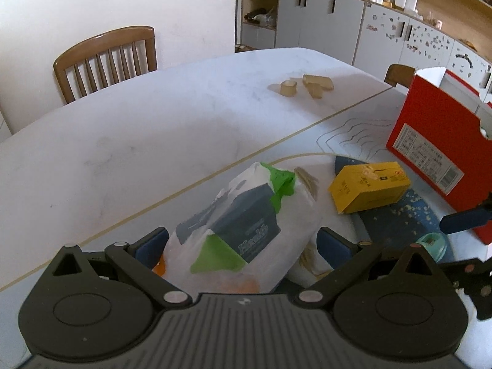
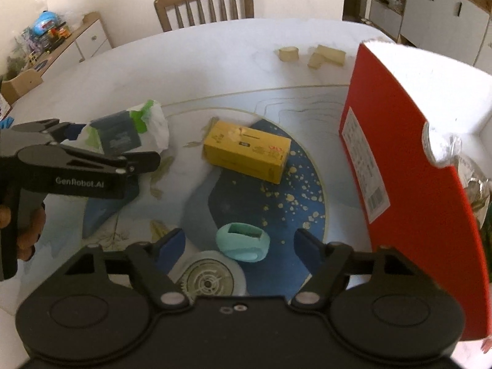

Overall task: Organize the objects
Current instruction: 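Grasp the white printed bag with left gripper while right gripper grasps teal tape roll, then carry the white bag and teal tape roll with both grippers into the shoebox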

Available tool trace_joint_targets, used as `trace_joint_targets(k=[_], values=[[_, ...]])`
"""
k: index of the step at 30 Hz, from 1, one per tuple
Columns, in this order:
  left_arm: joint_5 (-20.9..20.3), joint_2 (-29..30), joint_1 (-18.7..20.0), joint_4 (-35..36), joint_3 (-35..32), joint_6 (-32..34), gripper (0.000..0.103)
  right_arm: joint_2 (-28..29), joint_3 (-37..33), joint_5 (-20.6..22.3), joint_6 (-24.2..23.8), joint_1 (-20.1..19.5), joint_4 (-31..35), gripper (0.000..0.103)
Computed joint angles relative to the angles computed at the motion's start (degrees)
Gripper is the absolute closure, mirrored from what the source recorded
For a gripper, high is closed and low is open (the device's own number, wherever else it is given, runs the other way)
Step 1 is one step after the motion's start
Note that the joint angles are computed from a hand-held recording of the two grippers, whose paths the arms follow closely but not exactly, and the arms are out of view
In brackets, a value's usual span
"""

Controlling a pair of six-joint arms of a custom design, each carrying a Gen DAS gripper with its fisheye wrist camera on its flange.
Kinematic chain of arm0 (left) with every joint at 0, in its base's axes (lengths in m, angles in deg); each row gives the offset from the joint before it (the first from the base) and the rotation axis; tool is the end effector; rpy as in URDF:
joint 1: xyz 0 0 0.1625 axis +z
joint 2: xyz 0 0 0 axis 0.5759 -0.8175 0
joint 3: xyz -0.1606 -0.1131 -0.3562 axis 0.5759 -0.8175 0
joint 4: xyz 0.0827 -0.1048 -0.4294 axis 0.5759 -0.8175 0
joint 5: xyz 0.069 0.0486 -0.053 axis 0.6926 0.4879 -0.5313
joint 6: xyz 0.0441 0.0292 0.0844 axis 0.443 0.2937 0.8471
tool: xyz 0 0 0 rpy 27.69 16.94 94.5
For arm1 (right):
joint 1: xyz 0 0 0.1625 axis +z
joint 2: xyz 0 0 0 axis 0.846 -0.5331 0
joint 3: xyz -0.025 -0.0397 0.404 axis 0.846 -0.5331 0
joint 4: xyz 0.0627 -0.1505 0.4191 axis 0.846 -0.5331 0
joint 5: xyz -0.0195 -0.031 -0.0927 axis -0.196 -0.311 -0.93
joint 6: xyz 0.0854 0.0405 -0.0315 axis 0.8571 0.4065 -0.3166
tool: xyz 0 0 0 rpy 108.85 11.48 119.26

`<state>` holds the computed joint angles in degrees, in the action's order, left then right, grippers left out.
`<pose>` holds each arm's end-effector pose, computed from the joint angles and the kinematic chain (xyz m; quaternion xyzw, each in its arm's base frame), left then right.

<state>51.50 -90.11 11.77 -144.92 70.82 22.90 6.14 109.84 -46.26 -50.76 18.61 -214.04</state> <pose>-0.2571 -0.5858 -0.0784 0.1798 0.8722 -0.3140 0.3292 -0.0282 -0.5688 0.2570 0.2780 -0.9171 0.1424 0.2476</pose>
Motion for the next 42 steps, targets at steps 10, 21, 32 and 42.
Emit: trace_joint_targets(k=[10, 21, 32, 42], values=[[0.2, -0.1, 0.4, -0.5, 0.1, -0.7, 0.021, 0.5, -0.7, -0.6, 4.2, -0.1, 1.4, 0.046], [2.1, -0.1, -0.6, 0.9, 0.0, -0.5, 0.056, 0.6, -0.3, -1.3, 3.2, 0.2, -0.6, 0.066], [3.7, -2.1, -2.8, 5.6, 1.6, -6.4, 0.06, -2.8, 0.6, 1.9, 2.9, 0.0, 0.3, 0.066], [4.7, -7.1, -7.5, 11.3, 4.9, -14.1, 0.06, -9.7, 1.8, 6.8, 1.4, 0.5, 4.7, 0.066]])
